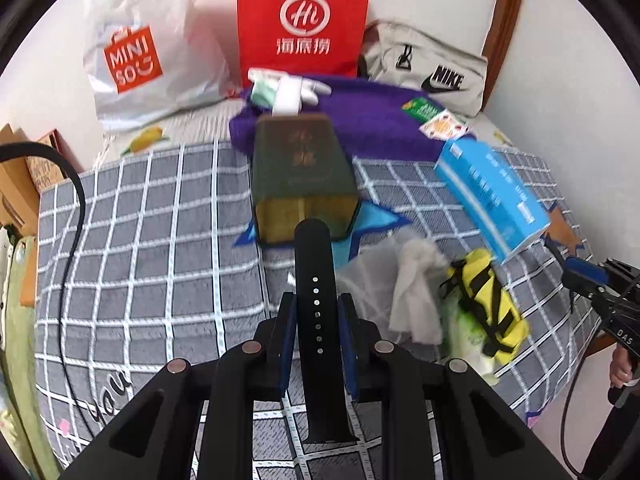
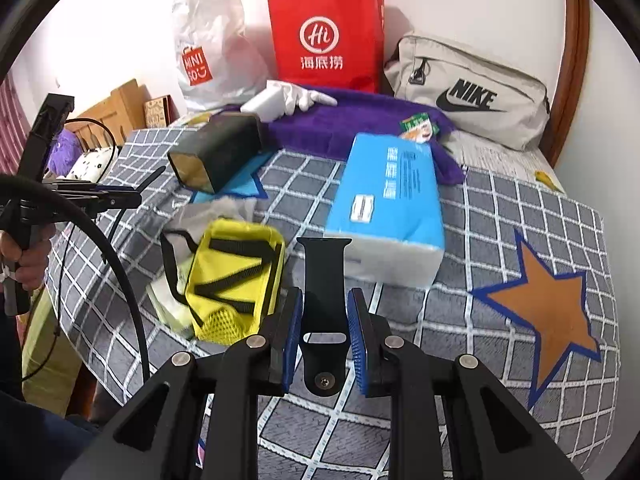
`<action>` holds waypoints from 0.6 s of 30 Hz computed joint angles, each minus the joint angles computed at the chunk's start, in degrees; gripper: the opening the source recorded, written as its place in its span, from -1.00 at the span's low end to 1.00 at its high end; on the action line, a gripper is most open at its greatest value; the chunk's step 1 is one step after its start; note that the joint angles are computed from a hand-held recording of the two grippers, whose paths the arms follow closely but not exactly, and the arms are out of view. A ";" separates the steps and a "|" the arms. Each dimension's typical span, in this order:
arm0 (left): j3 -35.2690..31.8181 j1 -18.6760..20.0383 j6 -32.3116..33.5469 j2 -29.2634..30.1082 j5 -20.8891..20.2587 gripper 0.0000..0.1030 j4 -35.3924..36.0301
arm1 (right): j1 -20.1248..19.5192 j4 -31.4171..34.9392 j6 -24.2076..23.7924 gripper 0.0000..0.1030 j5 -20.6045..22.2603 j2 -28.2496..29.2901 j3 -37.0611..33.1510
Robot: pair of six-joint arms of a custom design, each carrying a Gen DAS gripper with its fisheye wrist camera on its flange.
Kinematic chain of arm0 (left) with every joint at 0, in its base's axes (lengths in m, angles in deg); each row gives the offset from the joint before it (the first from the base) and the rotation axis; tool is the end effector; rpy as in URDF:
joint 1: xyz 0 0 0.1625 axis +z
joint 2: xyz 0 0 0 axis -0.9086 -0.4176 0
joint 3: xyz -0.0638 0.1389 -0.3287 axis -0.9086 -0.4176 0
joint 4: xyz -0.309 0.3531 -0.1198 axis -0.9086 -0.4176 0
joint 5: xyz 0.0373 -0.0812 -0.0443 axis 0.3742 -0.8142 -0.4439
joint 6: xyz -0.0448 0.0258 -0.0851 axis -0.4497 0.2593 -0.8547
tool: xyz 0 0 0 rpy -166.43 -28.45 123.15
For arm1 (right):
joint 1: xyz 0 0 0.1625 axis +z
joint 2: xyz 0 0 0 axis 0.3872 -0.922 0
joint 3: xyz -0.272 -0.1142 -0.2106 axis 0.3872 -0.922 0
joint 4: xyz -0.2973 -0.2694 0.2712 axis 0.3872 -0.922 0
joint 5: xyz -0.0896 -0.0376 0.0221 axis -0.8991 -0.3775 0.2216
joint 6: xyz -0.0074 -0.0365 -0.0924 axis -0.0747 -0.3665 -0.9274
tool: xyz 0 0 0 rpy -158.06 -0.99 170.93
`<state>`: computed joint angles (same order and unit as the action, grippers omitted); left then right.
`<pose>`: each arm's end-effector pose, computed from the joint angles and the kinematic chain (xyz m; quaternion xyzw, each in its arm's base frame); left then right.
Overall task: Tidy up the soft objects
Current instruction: 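Carry both black strap pieces up onto the purple towel with both tools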
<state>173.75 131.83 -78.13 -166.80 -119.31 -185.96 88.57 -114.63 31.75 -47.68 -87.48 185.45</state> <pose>-0.0063 -0.5201 0.3212 0.1375 0.9002 -0.2617 0.3196 0.2852 -0.4992 0.0092 0.3046 -0.8863 0.2387 0.2545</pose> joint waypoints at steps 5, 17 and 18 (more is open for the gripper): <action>-2.26 -0.77 0.98 1.26 0.34 -0.62 -0.65 | 0.21 1.01 -0.19 -0.55 -0.29 0.27 -2.14; -10.65 0.76 2.65 8.70 -0.01 -0.62 -1.59 | -0.42 3.52 -1.02 -0.55 -0.51 2.70 -9.18; -11.29 0.90 2.94 9.31 -0.09 -0.62 -1.70 | -0.48 3.74 -1.10 -0.55 -0.51 3.07 -10.00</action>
<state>162.46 132.73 -75.19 -157.49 -119.40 -187.66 88.10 -110.89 30.65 -48.19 -84.41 175.45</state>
